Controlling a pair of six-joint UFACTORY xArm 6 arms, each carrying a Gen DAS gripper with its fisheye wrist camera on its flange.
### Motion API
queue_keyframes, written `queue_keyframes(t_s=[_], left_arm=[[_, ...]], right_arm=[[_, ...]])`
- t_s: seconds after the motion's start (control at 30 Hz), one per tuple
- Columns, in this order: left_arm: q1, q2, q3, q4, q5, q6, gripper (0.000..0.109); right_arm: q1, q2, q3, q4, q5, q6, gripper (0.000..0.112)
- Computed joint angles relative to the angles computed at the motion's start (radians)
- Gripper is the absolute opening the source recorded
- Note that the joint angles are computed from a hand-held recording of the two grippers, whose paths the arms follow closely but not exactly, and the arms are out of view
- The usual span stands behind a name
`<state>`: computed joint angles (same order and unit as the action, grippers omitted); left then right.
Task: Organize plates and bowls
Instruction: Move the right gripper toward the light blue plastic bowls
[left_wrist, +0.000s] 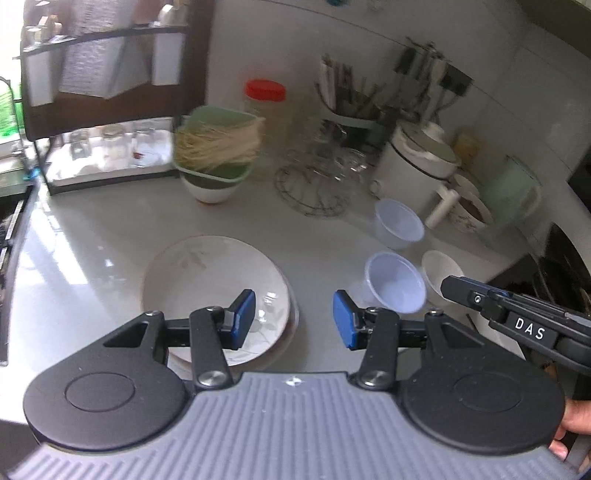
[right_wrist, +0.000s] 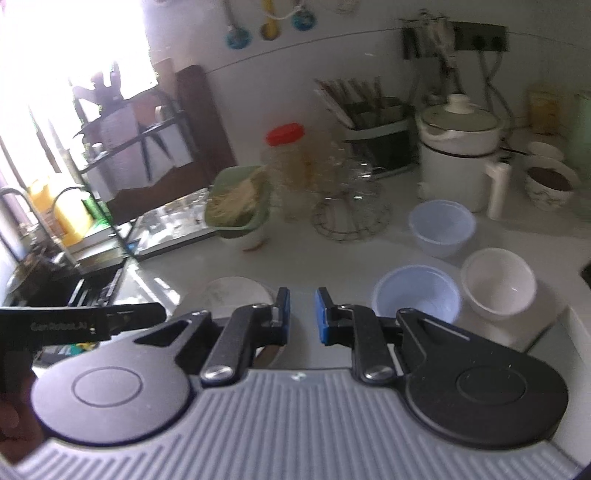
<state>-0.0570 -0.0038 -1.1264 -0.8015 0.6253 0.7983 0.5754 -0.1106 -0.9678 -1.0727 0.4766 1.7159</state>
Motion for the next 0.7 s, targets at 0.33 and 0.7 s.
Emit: queue_keyframes(t_s=[0.33, 0.7], left_arm=[[-0.035, 0.074, -0.066, -0.017, 0.104, 0.074, 0.052], [-0.164, 0.259, -0.222, 0.035, 0.055, -0.035, 0.065]], right_arm=[[0.044, -0.058, 0.067, 0.053, 0.159, 0.101, 0.019], [-0.086, -0.077, 0.144, 0.055, 0.098, 0.097, 0.029]])
